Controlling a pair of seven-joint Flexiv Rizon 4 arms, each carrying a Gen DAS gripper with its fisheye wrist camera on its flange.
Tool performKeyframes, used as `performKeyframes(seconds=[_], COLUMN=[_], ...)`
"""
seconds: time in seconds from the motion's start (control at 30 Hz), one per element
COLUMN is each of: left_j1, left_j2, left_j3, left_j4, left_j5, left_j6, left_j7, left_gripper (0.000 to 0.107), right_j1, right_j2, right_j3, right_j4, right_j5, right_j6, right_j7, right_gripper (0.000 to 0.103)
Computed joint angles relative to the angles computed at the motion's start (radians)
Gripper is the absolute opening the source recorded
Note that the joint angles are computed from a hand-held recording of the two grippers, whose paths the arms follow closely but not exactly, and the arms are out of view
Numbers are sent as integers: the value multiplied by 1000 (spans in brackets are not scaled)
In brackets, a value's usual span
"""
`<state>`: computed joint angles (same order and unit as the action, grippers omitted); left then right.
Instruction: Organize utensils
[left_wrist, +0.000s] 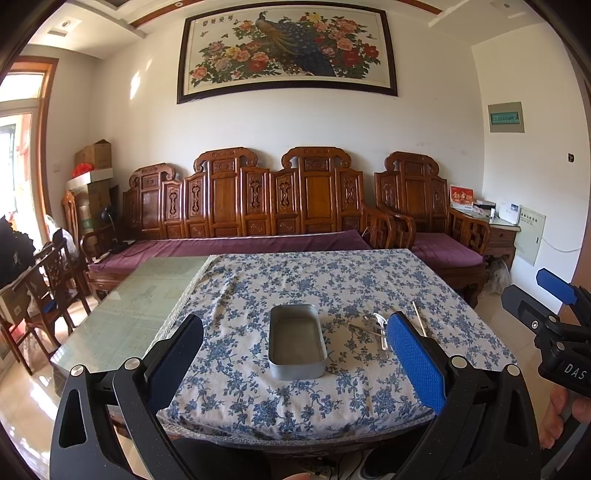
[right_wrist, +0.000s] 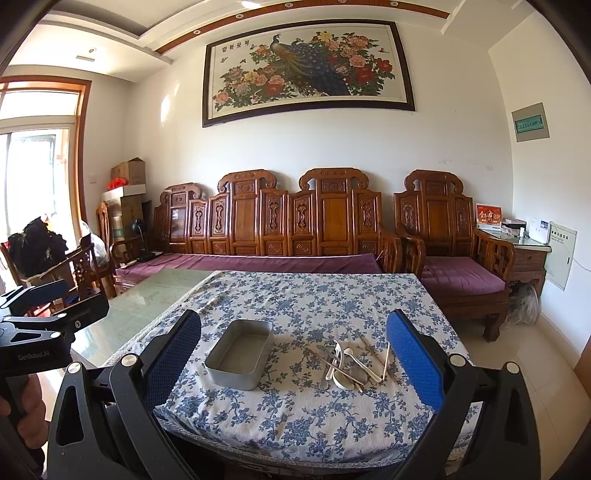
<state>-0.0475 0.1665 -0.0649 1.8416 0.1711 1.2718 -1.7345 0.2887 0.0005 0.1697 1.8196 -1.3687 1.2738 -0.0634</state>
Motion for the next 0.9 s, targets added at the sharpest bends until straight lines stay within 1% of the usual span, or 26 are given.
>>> performKeyframes(seconds=[0.57,0.6,0.63,0.9], left_j1=[-1,-1,-1,0], left_j2=[0,1,1,1], left_j3=[0,0,0,-2], left_j4=[3,2,2,-1], left_j5=[6,5,5,5], left_j6=[7,6,6,4], left_j7=[-6,-5,-5,-6], left_gripper=[97,97,97,97], right_j1=[-6,1,2,-2], right_j2=[0,11,11,10], right_j3=[-2,6,8,6], right_j4=[3,-1,-3,-1], right_j5=[-18,24,32,19], right_j6=[10,-7,-11,-4], right_j7=[17,-23,-29,-16], right_gripper=[100,100,100,100])
